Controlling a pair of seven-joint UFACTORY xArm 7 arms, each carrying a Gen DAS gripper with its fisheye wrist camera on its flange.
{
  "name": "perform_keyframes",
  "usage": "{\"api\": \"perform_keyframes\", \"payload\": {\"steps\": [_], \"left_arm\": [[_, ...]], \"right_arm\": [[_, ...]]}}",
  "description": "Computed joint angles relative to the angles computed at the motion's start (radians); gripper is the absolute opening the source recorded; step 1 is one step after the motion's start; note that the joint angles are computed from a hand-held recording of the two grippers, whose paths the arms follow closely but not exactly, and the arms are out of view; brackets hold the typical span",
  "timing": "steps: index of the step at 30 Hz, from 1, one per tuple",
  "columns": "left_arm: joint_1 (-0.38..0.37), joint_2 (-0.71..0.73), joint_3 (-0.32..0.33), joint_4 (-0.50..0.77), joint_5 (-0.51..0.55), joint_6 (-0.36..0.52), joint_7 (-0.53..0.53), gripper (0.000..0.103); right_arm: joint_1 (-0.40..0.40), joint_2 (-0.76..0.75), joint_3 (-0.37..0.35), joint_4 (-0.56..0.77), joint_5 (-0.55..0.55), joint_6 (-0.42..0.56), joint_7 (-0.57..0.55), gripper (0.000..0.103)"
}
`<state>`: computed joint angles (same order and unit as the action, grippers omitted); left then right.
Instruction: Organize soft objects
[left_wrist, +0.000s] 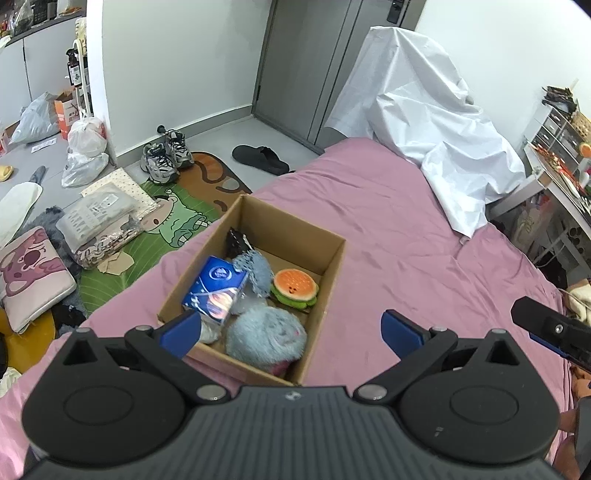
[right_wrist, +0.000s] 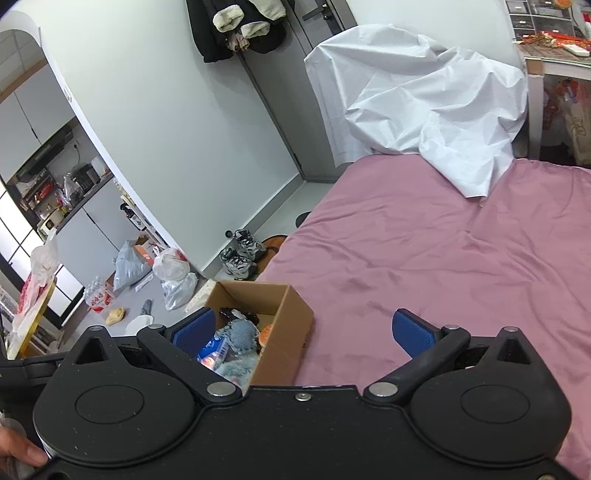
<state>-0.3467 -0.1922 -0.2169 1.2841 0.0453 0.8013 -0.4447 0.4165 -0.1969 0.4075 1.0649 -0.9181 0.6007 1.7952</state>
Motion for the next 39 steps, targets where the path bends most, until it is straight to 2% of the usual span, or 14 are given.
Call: {"api": "perform_keyframes", "payload": {"steps": [13, 25, 39], "left_arm": [[-0.016, -0.086, -0.031, -0.073, 0.021, 0.000, -0.018, 0.103], [-0.028, -0.153, -0.044, -0.125, 0.006, 0.014, 0.016, 0.103], [-0.008, -0.230, -0.060, -0.172, 0.031, 0.037, -0.005, 0.103]], "right_arm": [[-0.009, -0.115, 0.055, -0.084, 0.093, 0.053, -0.064, 0.103], [-0.041, -0.202, 0.116, -0.141, 0.170, 0.073, -0.123, 0.103], [-0.051, -0.245, 0.161, -0.132, 0.268, 0.101, -0.270, 0.103]]}}
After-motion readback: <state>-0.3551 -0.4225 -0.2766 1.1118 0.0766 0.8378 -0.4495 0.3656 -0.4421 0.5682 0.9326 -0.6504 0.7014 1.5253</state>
